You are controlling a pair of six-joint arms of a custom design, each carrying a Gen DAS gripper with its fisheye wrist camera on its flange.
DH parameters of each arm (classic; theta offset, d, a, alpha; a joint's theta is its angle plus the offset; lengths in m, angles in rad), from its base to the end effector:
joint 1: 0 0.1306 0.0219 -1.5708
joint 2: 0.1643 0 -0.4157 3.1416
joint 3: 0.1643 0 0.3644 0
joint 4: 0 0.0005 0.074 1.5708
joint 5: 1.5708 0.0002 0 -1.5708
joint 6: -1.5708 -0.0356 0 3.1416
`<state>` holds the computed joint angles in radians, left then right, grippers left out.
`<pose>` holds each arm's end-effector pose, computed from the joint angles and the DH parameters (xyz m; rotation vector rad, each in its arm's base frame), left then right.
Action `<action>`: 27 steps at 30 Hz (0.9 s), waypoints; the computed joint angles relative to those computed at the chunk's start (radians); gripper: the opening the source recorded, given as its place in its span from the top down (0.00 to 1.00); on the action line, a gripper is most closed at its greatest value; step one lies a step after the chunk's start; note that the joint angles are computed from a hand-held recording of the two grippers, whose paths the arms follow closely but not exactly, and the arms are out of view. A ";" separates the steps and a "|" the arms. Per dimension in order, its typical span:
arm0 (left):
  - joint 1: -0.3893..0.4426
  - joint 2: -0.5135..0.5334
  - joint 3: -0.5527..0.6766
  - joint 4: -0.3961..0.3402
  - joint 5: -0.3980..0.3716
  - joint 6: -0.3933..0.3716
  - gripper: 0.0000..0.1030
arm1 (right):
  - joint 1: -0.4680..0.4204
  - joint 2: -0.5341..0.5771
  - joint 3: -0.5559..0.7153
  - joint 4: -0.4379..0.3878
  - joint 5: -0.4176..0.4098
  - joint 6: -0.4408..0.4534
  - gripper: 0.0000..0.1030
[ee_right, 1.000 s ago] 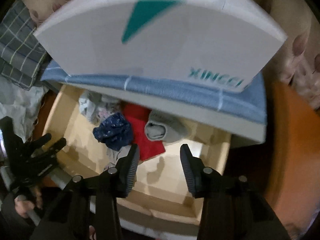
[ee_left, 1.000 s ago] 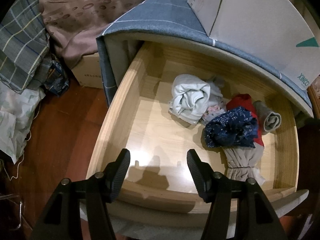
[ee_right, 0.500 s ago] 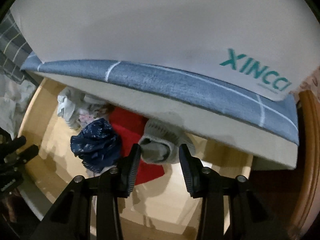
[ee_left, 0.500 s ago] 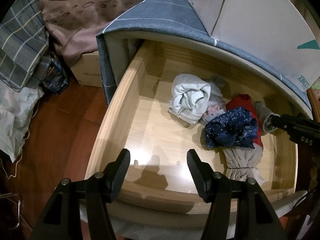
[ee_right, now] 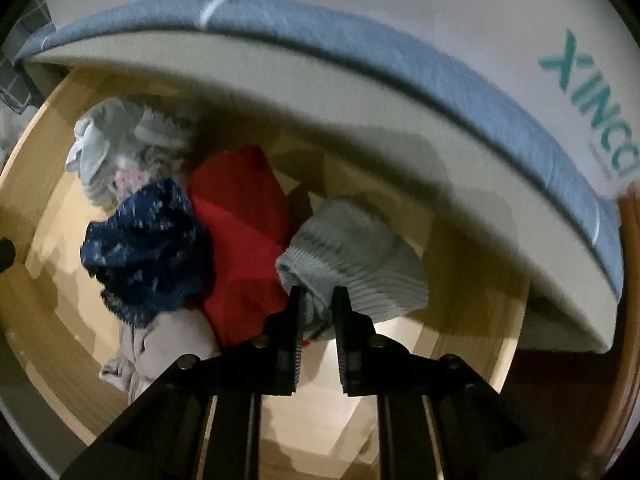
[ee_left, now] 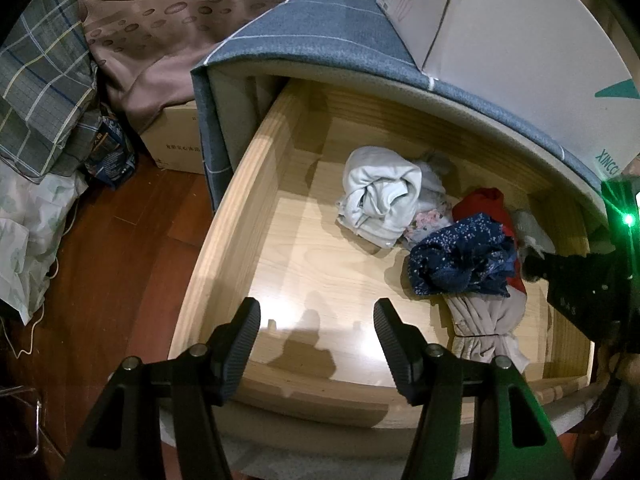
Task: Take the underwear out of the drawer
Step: 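Return the right gripper to the drawer and grasp the grey ribbed sock, then reach the left gripper toward the white rolled cloth in the drawer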
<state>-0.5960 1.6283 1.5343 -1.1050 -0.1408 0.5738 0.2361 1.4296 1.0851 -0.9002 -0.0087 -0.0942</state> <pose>0.4293 -0.2857 0.4001 -0.0059 2.7526 -0.1240 0.3981 0.0956 0.3192 -0.2019 2.8128 0.0883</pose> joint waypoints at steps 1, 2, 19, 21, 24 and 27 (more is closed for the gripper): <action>0.001 0.001 0.001 0.000 0.001 -0.001 0.42 | -0.005 -0.003 -0.004 -0.009 -0.010 -0.006 0.89; 0.001 0.001 0.001 0.000 0.001 -0.001 0.42 | -0.010 -0.005 -0.006 -0.018 -0.018 -0.008 0.89; 0.000 0.006 0.004 -0.002 0.000 -0.003 0.42 | -0.073 -0.048 -0.059 -0.255 -0.187 0.107 0.89; 0.000 0.007 0.006 -0.008 -0.003 -0.004 0.42 | -0.075 -0.055 -0.070 -0.275 -0.194 0.112 0.89; -0.004 0.019 0.019 -0.026 -0.014 -0.005 0.42 | -0.079 -0.066 -0.090 -0.291 -0.198 0.102 0.88; -0.004 0.031 0.034 -0.048 0.006 -0.026 0.41 | -0.101 -0.082 -0.123 -0.294 -0.210 0.111 0.88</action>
<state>-0.6004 1.6590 1.5681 -1.1529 -0.1350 0.5475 0.1347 1.3472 0.9623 -1.1939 -0.2182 0.0166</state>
